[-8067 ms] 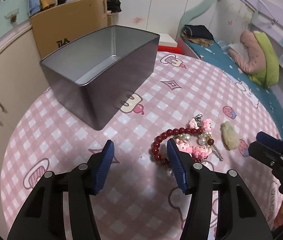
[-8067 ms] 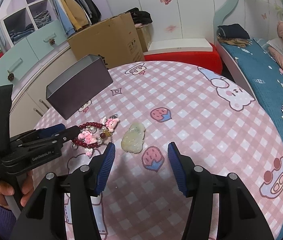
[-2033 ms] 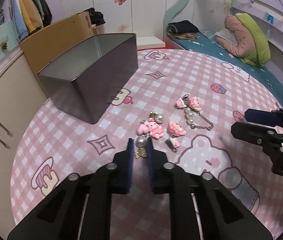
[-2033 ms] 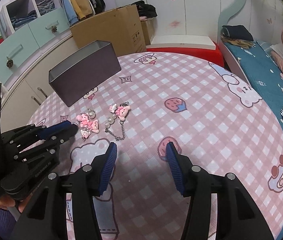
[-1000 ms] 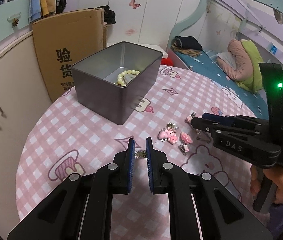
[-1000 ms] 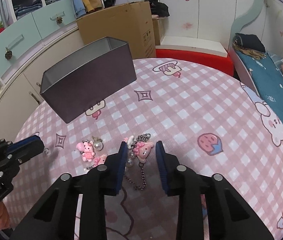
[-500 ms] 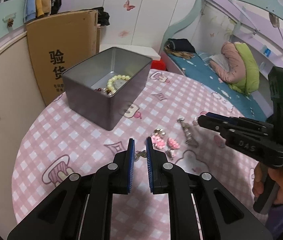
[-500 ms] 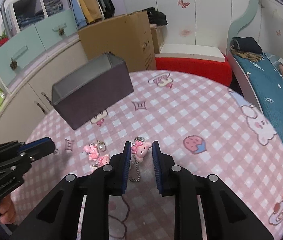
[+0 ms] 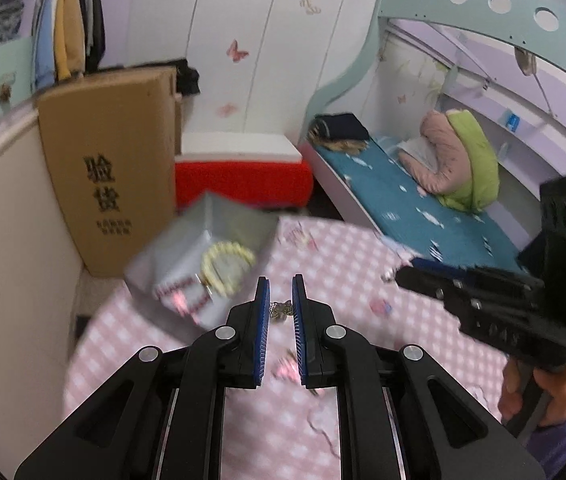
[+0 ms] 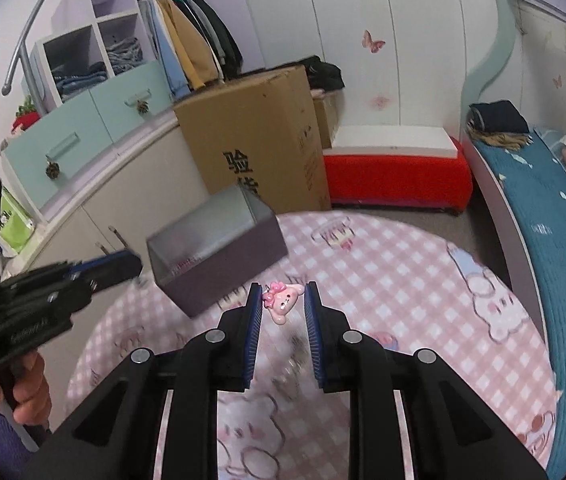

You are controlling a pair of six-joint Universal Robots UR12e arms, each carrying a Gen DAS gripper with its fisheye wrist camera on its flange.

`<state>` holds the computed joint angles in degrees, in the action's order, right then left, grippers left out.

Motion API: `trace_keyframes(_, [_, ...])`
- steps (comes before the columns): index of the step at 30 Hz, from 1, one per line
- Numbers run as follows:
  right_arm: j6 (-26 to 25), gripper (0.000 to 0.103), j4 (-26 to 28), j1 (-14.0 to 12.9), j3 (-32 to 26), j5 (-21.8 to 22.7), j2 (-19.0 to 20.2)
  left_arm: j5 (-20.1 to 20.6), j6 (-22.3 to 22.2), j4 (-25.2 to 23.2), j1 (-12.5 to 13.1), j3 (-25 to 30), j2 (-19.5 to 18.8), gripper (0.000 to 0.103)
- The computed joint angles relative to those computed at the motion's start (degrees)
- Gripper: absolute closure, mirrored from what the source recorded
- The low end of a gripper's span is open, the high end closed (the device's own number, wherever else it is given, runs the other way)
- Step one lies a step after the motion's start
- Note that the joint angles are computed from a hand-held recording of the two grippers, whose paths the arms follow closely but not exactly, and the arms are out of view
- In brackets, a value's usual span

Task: Organize jewelry
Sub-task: 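Grasp a pink charm keychain with the right gripper and lift it, then drop the pearl charm and pink keychain into the grey box with both grippers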

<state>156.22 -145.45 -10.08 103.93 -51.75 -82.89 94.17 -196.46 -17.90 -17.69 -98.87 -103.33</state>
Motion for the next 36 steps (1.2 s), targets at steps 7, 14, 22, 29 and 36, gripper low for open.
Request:
trace_keyframes(7, [2.48,0.082,0.08,3.49,-4.12,0.76,3.29,-3.74,-2.45,-4.83,3.44,3.5,-1.83,0.091])
trace_keyframes(14, [3.05,0.082,1.32,7.07,-7.94,-2.11,6.73,-8.96,-6.05,-9.67,6.14,5.26,-4.37,0.091])
trace_keyframes(22, [2.31,0.082,3.62,9.43,-10.35,-5.04,9.18,-7.45,-6.36,-11.54,6.41,5.2,-5.0,0.089])
trace_keyframes(29, [2.29,0.082,4.69,10.16,-11.21,-6.3,10.04,-10.29,-8.78,-10.59,7.49,4.17,-4.72,0.089])
trace_keyframes(36, [1.86,0.082,6.14,10.59,-11.9,-6.73,10.56,-10.23,-10.11,-10.51,7.45,3.64,-4.23,0.089])
